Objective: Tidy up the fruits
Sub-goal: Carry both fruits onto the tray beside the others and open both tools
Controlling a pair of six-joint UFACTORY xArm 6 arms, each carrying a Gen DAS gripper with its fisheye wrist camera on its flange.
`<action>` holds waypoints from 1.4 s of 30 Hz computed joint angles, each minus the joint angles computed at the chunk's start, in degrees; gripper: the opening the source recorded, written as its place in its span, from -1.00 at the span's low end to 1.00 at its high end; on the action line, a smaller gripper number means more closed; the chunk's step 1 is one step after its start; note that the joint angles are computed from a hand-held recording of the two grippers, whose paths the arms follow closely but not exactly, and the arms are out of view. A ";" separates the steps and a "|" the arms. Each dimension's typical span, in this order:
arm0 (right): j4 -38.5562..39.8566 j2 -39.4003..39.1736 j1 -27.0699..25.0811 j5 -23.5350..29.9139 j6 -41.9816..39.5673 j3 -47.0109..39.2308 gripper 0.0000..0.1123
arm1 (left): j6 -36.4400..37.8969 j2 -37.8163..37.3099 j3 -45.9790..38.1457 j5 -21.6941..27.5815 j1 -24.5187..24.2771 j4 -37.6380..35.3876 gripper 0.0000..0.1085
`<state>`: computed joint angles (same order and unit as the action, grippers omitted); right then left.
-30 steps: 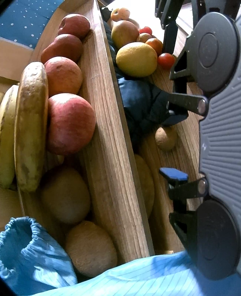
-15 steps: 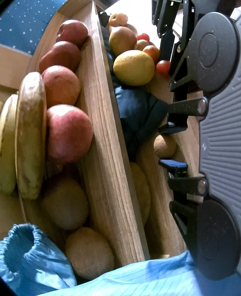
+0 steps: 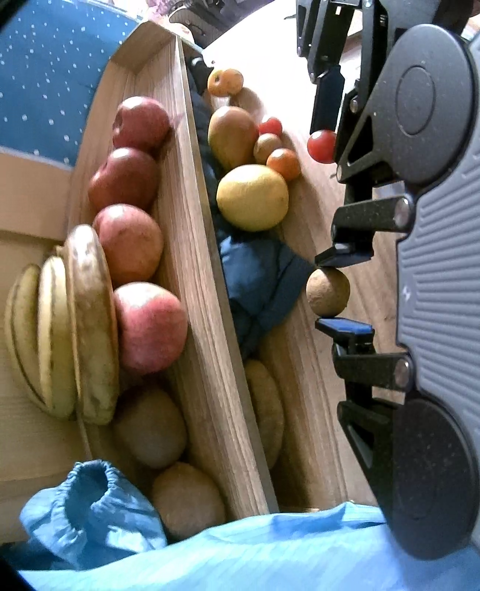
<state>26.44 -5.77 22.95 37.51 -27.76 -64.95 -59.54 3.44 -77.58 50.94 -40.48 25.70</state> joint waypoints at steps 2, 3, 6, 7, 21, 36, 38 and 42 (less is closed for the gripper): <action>0.36 -1.78 -0.16 0.07 -0.56 1.37 -0.55 | -1.13 -0.64 0.10 0.60 -1.11 0.56 -0.41; 0.55 -2.73 -0.25 0.13 -0.91 2.11 -0.55 | -1.53 -0.79 0.07 0.82 -1.56 0.72 -0.41; 1.32 -5.75 -0.91 0.70 -2.35 4.44 -0.55 | -2.91 -0.98 -0.13 1.56 -3.14 1.04 -0.41; 1.53 -6.79 -1.20 1.01 -2.79 5.23 -0.55 | -3.42 -1.06 -0.03 1.77 -3.72 1.06 -0.41; 3.20 -17.97 -7.42 7.12 -7.46 13.36 -0.55 | -10.35 1.60 -4.02 7.35 -11.79 0.87 -0.41; 7.12 -26.36 -17.50 18.69 -17.10 18.69 -0.55 | -19.47 6.81 -11.54 14.95 -19.93 0.83 -0.41; 7.35 -26.78 -18.64 20.21 -18.46 18.93 -0.55 | -21.19 7.19 -12.01 15.82 -20.79 1.09 -0.41; 7.54 -27.54 -20.40 23.11 -21.21 19.47 -0.55 | -24.22 7.69 -12.73 17.50 -22.32 1.42 -0.41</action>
<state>33.98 -33.31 2.56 60.62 -48.97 -45.49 -83.76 11.13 -90.31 68.44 -62.80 27.12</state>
